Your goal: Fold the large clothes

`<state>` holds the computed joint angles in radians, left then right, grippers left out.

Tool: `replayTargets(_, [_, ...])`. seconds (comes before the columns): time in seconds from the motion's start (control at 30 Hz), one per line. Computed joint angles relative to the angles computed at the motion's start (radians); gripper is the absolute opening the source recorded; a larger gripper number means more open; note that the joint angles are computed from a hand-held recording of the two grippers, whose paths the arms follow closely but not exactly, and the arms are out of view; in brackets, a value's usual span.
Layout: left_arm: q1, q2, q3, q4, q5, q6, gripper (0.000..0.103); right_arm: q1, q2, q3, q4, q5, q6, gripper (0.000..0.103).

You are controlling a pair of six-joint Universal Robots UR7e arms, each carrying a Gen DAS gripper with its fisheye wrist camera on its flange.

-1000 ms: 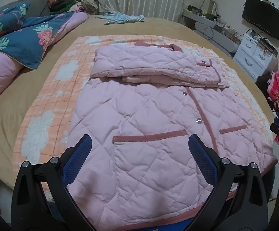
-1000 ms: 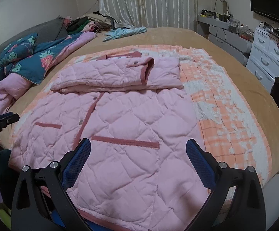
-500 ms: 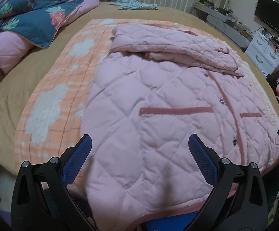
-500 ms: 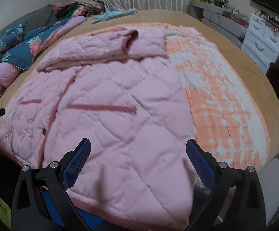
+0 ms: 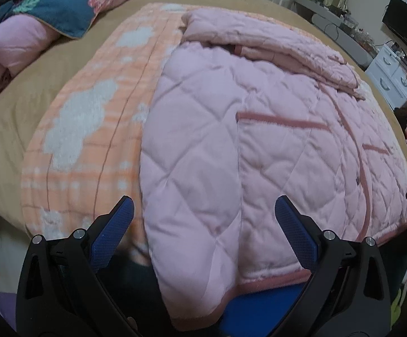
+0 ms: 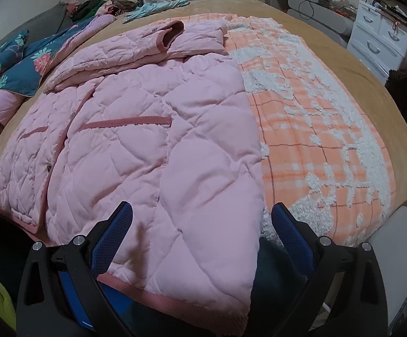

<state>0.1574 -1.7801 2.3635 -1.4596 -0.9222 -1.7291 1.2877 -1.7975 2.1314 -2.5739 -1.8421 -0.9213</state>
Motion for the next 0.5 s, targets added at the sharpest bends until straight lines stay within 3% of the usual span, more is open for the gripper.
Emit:
replayTargets(0.3, [-0.016, -0.072, 0.071, -0.077, -0.053, 0.009, 0.094, -0.038, -0.028, -0.009, 0.092, 0.005, -0.01, 0.099])
replayTargets(0.5, [-0.004, -0.043, 0.073, -0.112, -0.057, 0.05, 0.094, -0.033, -0.05, 0.009, 0.104, -0.031, -0.044, 0.097])
